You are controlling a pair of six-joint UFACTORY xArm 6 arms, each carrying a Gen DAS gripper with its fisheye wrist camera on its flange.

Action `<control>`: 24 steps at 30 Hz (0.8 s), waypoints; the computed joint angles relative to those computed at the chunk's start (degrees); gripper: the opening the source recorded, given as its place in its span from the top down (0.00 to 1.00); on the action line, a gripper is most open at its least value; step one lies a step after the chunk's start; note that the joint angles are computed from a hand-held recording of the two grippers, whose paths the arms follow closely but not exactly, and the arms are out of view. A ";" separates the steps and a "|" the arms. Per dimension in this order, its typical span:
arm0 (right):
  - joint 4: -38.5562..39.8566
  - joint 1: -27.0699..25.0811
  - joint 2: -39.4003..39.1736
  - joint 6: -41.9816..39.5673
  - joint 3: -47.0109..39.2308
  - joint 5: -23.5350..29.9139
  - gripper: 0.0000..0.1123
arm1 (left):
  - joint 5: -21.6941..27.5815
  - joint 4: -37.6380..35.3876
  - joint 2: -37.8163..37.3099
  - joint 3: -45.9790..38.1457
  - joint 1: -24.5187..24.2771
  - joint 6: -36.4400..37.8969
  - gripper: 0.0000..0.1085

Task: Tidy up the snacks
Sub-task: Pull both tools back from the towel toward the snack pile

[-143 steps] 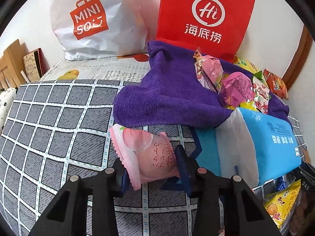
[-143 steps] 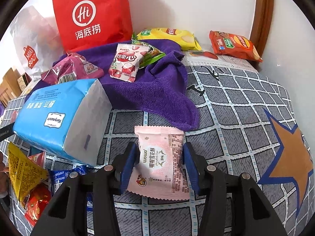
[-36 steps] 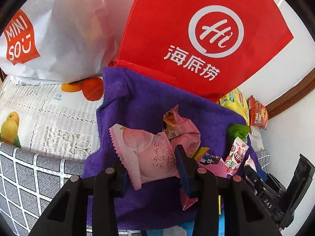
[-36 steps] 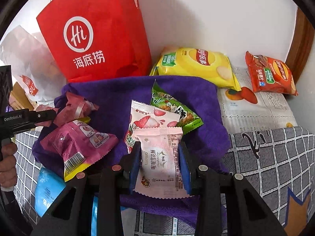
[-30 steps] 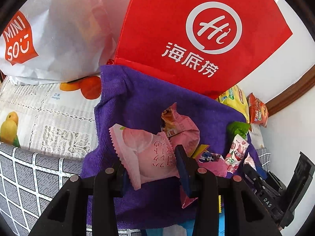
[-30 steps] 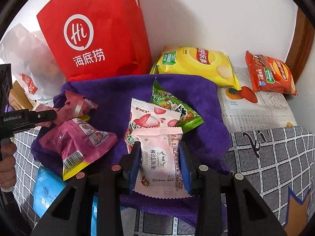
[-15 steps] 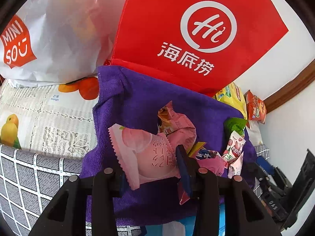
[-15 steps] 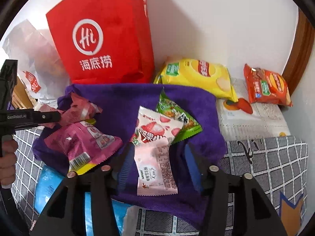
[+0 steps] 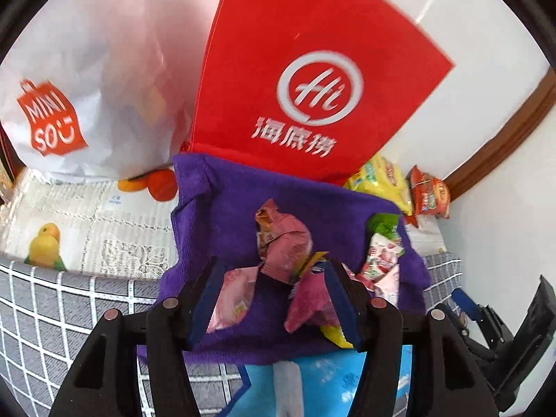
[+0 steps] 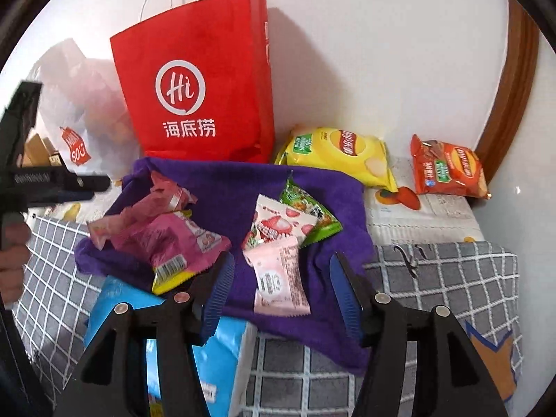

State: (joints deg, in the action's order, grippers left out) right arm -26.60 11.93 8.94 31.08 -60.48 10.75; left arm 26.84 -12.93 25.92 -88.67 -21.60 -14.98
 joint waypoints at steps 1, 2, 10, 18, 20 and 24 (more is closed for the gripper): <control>-0.46 -0.02 -1.04 0.71 0.98 0.00 0.49 | -0.42 0.23 -1.16 1.21 -0.15 0.03 0.47; -1.04 -0.03 -2.04 1.50 1.96 -0.11 0.49 | -0.76 0.29 -2.27 2.44 -0.45 0.11 0.46; -10.86 -0.32 -10.65 14.50 10.30 -0.39 0.45 | -2.77 3.28 -10.81 13.32 -3.36 0.28 0.46; -13.91 3.61 -17.31 16.22 16.89 4.48 0.46 | -8.29 7.90 -18.91 26.63 -3.96 -3.57 0.46; -13.30 4.13 -19.05 16.06 19.40 2.82 0.46 | -9.51 7.78 -20.37 29.54 -3.95 -3.76 0.46; -10.63 5.27 -20.67 15.35 23.08 0.72 0.46 | -11.50 8.55 -22.70 34.26 -3.93 -5.64 0.46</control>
